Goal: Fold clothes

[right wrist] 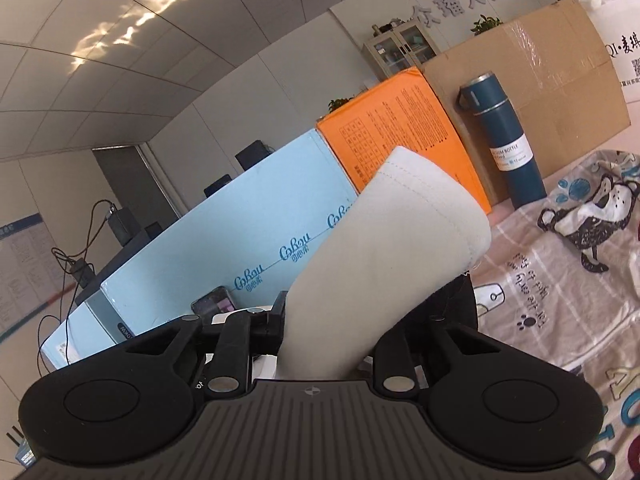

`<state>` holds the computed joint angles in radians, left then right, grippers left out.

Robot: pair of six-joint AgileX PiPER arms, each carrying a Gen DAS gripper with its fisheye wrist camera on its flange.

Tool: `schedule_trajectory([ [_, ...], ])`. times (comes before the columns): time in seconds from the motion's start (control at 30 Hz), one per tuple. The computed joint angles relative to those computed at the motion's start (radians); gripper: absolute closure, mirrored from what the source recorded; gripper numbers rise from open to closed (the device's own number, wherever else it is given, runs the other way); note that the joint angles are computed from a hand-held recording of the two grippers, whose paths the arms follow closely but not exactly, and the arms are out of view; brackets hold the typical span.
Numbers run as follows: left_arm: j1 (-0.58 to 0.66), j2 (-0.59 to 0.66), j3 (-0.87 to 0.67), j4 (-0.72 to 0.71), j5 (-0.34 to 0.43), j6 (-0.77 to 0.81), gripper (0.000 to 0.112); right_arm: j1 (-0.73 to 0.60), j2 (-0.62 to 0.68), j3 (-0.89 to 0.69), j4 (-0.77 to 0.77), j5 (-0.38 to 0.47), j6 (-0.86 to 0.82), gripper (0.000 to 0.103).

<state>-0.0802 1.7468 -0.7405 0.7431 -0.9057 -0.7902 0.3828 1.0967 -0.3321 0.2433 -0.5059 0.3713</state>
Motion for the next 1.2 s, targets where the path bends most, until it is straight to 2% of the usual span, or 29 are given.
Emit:
schedule_trajectory([
  [0.07, -0.096, 0.052, -0.08, -0.117, 0.028, 0.055, 0.088, -0.129, 0.012, -0.04, -0.186, 0.02, 0.115, 0.082],
  [0.13, -0.167, 0.112, -0.167, -0.199, 0.022, 0.085, 0.088, -0.231, 0.03, -0.071, -0.286, 0.001, 0.154, 0.082],
  [0.23, -0.263, 0.211, -0.302, -0.312, -0.006, 0.152, 0.088, -0.356, 0.064, -0.101, -0.367, -0.071, 0.156, 0.082],
  [0.3, -0.315, 0.277, -0.396, -0.358, -0.001, 0.181, 0.088, -0.415, 0.112, -0.109, -0.351, -0.153, 0.082, 0.082],
  [0.4, -0.381, 0.388, -0.565, -0.383, 0.068, 0.176, 0.088, -0.49, 0.212, -0.119, -0.33, -0.293, -0.003, 0.082],
  [0.47, -0.403, 0.467, -0.703, -0.307, 0.179, 0.082, 0.088, -0.534, 0.296, -0.124, -0.326, -0.369, -0.009, 0.082],
  [0.5, -0.403, 0.505, -0.774, -0.212, 0.249, -0.018, 0.088, -0.55, 0.336, -0.129, -0.319, -0.376, -0.001, 0.082],
  [0.57, -0.407, 0.574, -0.903, -0.012, 0.374, -0.218, 0.088, -0.579, 0.403, -0.146, -0.31, -0.342, 0.033, 0.082],
  [0.63, -0.417, 0.636, -1.0, 0.188, 0.471, -0.418, 0.088, -0.616, 0.422, -0.175, -0.344, -0.202, 0.143, 0.082],
  [0.7, -0.414, 0.674, -1.049, 0.365, 0.52, -0.618, 0.086, -0.657, 0.426, -0.21, -0.442, -0.051, 0.322, 0.082],
  [0.73, -0.411, 0.69, -1.069, 0.444, 0.538, -0.718, 0.081, -0.67, 0.429, -0.227, -0.496, 0.011, 0.41, 0.081],
  [0.77, -0.398, 0.697, -1.079, 0.526, 0.526, -0.818, 0.077, -0.682, 0.435, -0.231, -0.564, 0.052, 0.503, 0.08],
  [0.8, -0.387, 0.701, -1.088, 0.607, 0.515, -0.918, 0.064, -0.688, 0.445, -0.236, -0.607, 0.071, 0.565, 0.079],
  [0.83, -0.373, 0.686, -1.069, 0.668, 0.503, -1.018, 0.045, -0.695, 0.457, -0.235, -0.64, 0.08, 0.613, 0.079],
  [0.9, -0.343, 0.645, -1.023, 0.76, 0.465, -1.165, 0.032, -0.71, 0.472, -0.226, -0.657, 0.081, 0.637, 0.078],
  [0.97, -0.313, 0.596, -0.958, 0.816, 0.41, -1.242, 0.031, -0.72, 0.484, -0.219, -0.659, 0.082, 0.657, 0.077],
  [1.07, -0.278, 0.487, -0.784, 0.812, 0.33, -1.229, 0.03, -0.75, 0.487, -0.189, -0.703, 0.035, 0.712, 0.077],
  [1.13, -0.259, 0.428, -0.686, 0.831, 0.275, -1.26, 0.028, -0.746, 0.482, -0.19, -0.686, 0.034, 0.696, 0.076],
  [1.17, -0.25, 0.419, -0.648, 0.816, 0.236, -1.241, 0.028, -0.742, 0.478, -0.187, -0.674, 0.034, 0.683, 0.076],
  [1.2, -0.255, 0.403, -0.608, 0.772, 0.236, -1.182, 0.028, -0.743, 0.478, -0.184, -0.667, 0.029, 0.677, 0.076],
])
